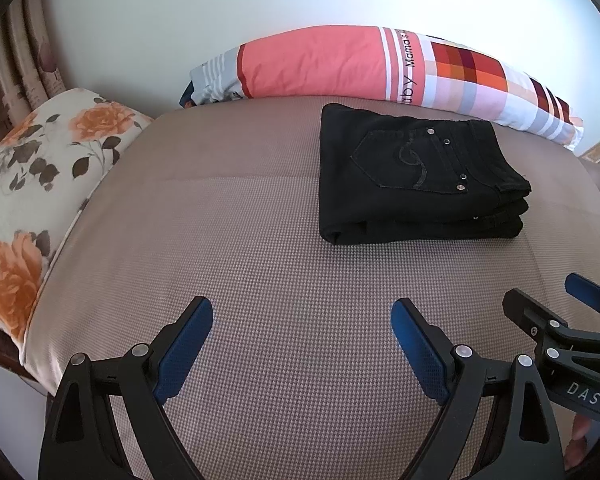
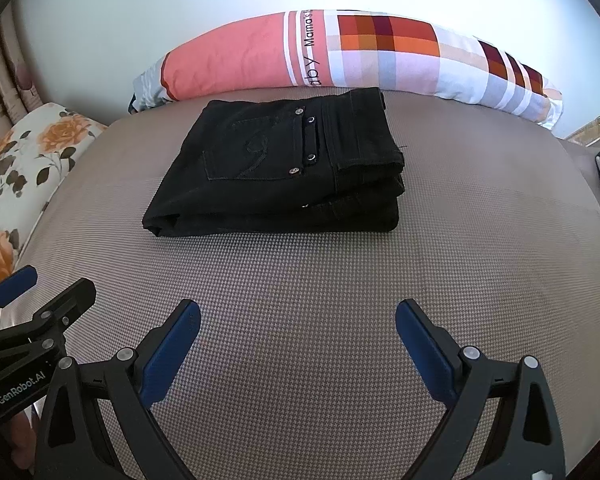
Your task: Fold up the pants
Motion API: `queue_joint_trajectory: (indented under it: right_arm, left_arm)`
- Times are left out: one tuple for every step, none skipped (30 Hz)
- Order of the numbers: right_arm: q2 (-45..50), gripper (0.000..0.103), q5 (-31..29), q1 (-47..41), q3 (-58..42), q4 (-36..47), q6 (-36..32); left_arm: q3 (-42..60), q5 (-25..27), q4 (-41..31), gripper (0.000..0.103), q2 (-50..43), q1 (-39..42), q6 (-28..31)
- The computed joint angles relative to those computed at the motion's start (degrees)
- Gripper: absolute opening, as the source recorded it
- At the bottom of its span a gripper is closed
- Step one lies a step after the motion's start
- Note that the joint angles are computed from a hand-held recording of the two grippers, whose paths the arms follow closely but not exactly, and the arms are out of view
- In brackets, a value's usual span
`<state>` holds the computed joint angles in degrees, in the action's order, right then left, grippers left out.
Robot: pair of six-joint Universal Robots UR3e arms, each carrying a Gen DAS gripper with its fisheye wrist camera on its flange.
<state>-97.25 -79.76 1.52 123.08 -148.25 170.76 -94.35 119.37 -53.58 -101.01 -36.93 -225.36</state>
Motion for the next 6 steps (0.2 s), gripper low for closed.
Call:
queue_joint_trajectory:
  right_arm:
    - [0.2,0.097,0.1,-0.1,-0.1,0.0,-0.1]
    - [0.3,0.097,0.1,-0.2,-0.2,0.0,-0.2]
    - [0.2,0.097,0.0,-0.1,-0.2,-0.1,-0.1]
    - [0.3,0.097,0.0,-0.1,-0.2,-0.2,-0.1]
    - [0.3,0.097,0.1,-0.2,-0.2,0.0,-0.1]
    - [0.3,0.097,0.1,-0.2,-0.2,0.0,-0.1]
  left_arm:
    - [0.0,-0.2,0.3,0.091,0.0,0.2,0.3]
    - [0.0,-0.3,0.4,0.091,0.0,0.3,0.4]
    - [-0.2,-0.3,0.7,0.091,0.0,0.4,0.6]
    - [-0.3,-0.3,0.7,0.091,0.1,0.5,0.8]
    - [-0.3,-0.4,0.6,0.091,0.1,0.4,0.6]
    - [-0.6,-0.6,0.8,0.091,0.4,0.5,0.6]
